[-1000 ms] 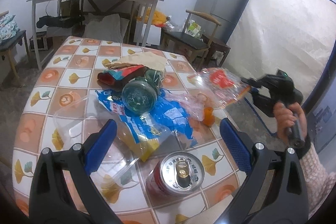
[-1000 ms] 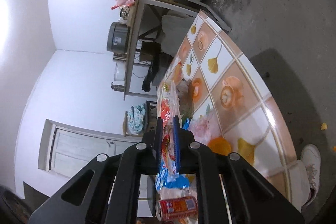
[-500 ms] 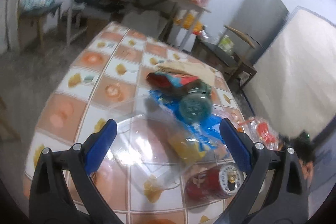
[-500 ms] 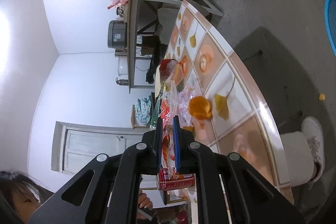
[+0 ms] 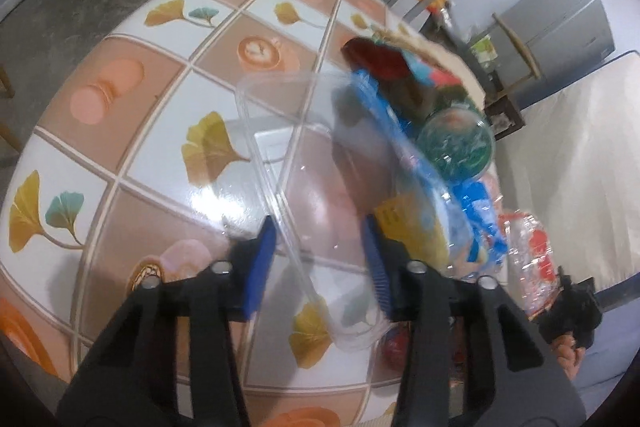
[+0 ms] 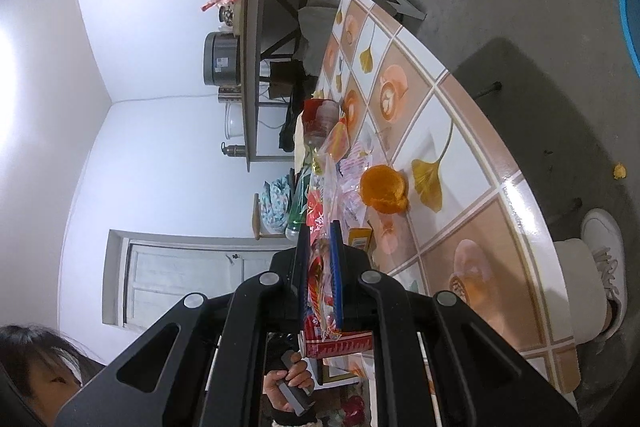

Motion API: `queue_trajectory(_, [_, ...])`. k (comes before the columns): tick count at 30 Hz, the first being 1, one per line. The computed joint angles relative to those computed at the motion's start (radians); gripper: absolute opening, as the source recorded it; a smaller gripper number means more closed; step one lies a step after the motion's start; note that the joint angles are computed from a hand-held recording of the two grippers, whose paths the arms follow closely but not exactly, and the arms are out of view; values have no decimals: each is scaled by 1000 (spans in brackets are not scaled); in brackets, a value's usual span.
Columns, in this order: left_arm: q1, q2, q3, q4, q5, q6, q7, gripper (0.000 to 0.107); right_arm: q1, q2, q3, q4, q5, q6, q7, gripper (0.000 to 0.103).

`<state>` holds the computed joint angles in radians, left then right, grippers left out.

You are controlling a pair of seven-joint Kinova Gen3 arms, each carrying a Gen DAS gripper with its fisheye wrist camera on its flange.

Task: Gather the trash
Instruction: 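Grasp the clear plastic container with the left tool while the right tool holds the wrapper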

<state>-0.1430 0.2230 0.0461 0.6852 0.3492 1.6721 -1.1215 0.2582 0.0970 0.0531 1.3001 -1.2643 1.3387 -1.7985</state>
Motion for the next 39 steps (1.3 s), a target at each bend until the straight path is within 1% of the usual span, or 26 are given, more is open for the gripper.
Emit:
queue_trajectory(1, [3,-1,-1,-1,-6,7,5,32,1,-1,0,3,-1,0,3,10])
queue_trajectory(3, [8,-3,-5,0,-19,15,23,21,-1,-2,0,3,-1,-1,2,10])
queue_trajectory(5, [1,-13,-10,18,-16,8,33,13,-3,-2,0,3,2,-4,-2,10])
queue_trajectory(7, [-2,-33,-16,49,-21,-15,41,10,-2,-3,1,4,-2,-4,0,10])
queue_trajectory(9, [4,-45,-20,57,-40,-21,40,4,0,-8,3,12,-5,-4,4,10])
queue_trajectory(10, [6,-47,-22,55,-47,-21,40,2,-2,-8,4,13,-5,-7,4,10])
queue_trajectory(12, [9,-51,-21,50,-63,-22,40,2,0,-9,6,17,-9,-6,9,10])
queue_trajectory(15, [48,-63,-27,35,-141,-38,46,2,1,-12,10,24,-15,-4,18,10])
queue_trajectory(19, [91,-60,-28,-13,-237,-34,46,2,4,-15,15,34,-23,0,29,10])
queue_trajectory(22, [109,-63,-31,-41,-284,-32,47,2,10,-18,21,42,-31,8,38,10])
queue_trajectory(32, [123,-88,-28,-121,-319,-67,36,2,21,-29,36,55,-60,22,66,10])
queue_trajectory(39, [159,-58,-17,-252,-340,-49,29,2,34,-38,51,74,-89,38,93,10])
